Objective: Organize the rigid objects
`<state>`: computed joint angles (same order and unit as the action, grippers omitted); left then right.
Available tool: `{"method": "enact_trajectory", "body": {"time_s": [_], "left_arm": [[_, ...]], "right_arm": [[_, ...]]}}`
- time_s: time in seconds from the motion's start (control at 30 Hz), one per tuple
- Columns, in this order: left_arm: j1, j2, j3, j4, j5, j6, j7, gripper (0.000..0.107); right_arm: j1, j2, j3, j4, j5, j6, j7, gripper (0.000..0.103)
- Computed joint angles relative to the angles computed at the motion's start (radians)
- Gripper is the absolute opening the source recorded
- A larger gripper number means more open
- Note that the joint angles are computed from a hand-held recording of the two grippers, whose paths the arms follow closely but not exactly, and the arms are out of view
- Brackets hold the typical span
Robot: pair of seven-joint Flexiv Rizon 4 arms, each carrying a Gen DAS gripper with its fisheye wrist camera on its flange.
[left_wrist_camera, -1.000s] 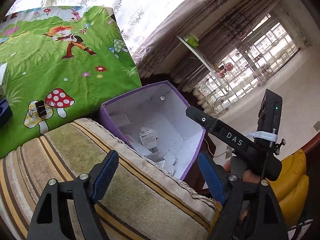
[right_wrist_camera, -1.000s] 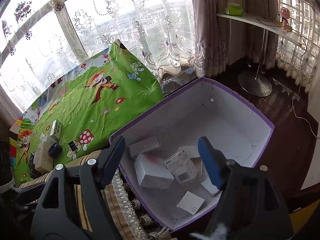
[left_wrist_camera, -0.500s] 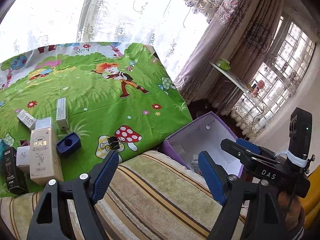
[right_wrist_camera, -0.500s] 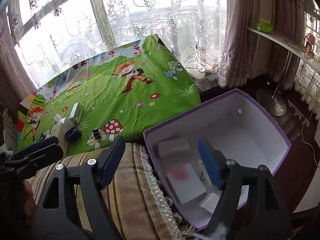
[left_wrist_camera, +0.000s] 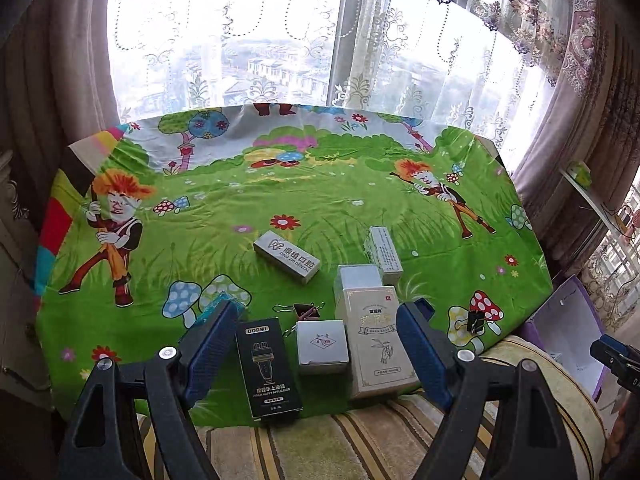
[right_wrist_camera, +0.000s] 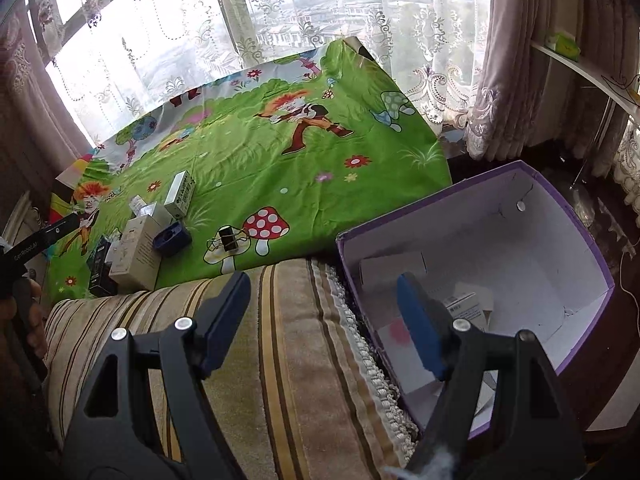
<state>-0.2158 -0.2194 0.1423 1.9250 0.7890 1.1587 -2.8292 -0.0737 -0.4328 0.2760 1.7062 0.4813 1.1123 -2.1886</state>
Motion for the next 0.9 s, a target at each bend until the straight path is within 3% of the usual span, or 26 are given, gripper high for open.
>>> {"method": "enact_trajectory", "body": {"time_s": [0.23, 0.43, 0.9], "left_arm": [[0.066, 0.053, 0.023, 0.116, -0.030, 0.024, 0.020, 0.081], [0.135, 0.050, 0.021, 0.193, -0.124, 0.072, 0.080, 0.072], [0.139, -0.050, 0.019, 0.169, -0.316, 0.010, 0.362, 0.058]], "right_arm": [[0.034, 0.011, 0.013, 0.016, -0.020, -0.017, -0.018, 0.078], [0.066, 0.019, 0.021, 0.016, -0.025, -0.046, -0.029, 0.078], [0.194, 0.006, 0.037, -0.007, -0.085, -0.132, -0.004, 0.078]]}}
